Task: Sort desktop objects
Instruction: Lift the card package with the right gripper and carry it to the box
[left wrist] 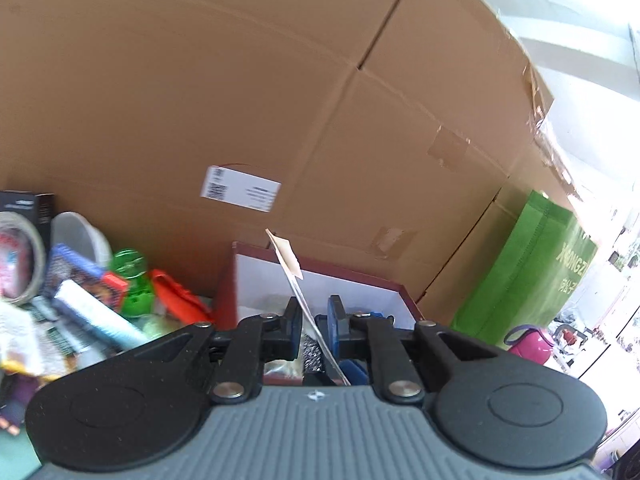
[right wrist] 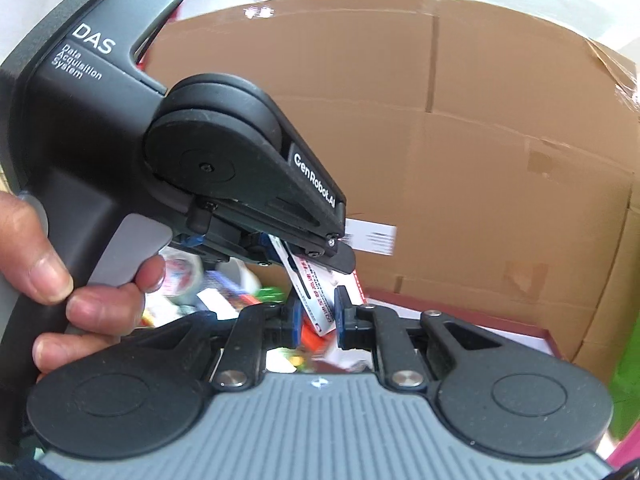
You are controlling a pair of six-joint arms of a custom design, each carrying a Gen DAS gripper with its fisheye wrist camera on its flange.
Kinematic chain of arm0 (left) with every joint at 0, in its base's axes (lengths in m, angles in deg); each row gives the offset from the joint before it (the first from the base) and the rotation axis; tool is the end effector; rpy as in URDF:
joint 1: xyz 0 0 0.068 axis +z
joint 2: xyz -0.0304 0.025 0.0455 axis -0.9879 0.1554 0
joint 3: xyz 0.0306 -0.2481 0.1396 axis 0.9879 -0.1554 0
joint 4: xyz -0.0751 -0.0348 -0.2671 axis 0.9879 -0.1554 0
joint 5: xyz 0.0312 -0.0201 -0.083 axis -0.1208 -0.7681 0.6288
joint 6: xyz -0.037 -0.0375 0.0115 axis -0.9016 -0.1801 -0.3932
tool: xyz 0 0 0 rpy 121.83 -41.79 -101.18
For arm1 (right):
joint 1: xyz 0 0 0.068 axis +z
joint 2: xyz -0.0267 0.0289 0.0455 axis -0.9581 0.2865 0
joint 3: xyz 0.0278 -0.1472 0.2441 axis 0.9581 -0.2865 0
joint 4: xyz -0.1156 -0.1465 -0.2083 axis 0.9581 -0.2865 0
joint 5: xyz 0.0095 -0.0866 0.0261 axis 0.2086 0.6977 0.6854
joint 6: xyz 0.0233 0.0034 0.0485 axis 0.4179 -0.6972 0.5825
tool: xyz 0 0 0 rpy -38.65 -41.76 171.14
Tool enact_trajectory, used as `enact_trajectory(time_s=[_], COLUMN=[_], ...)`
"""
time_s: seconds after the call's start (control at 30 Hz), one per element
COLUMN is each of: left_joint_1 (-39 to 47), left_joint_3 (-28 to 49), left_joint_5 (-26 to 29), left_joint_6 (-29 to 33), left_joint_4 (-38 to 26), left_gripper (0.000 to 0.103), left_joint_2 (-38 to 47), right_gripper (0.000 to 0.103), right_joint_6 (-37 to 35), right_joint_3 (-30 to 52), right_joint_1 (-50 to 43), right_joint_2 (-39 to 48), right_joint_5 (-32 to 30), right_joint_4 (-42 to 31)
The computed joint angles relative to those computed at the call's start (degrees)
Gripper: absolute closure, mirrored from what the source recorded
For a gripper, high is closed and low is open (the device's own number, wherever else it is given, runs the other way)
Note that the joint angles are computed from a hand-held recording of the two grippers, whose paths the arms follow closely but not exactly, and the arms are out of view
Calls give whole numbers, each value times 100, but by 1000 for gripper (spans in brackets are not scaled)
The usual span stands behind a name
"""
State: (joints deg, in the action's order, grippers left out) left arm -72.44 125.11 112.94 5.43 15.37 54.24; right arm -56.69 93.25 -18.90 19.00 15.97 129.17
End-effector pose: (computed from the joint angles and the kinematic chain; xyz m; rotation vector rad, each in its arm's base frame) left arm 0.3010 0.0167 0.1944 0.4537 2.0551 -0.8845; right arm 0.1481 0.1583 0.1264 -0.1178 1.8099 -0.1099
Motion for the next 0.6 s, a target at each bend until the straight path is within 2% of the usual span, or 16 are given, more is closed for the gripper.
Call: enact_trajectory(time_s=[0.17, 0.37, 0.6], left_joint_1=[-768, -1423, -1737], left_joint_3=[271, 751, 1444], left_joint_5=[-584, -1090, -1298], left_joint_6=[-398, -743, -664], left_joint_4=[411, 818, 563], left_gripper=[90, 90, 89], left_joint_2=[519, 1493, 2315], right_gripper=[89, 89, 89], right_joint_6=[-95, -136, -100], right_joint_3=[-210, -70, 154], right_joint_1=[-1177, -2400, -3122], right_joint_2=[74, 1036, 1875], right_joint_5=[-1082, -2177, -2879], right_joint_4=[338, 936, 1359])
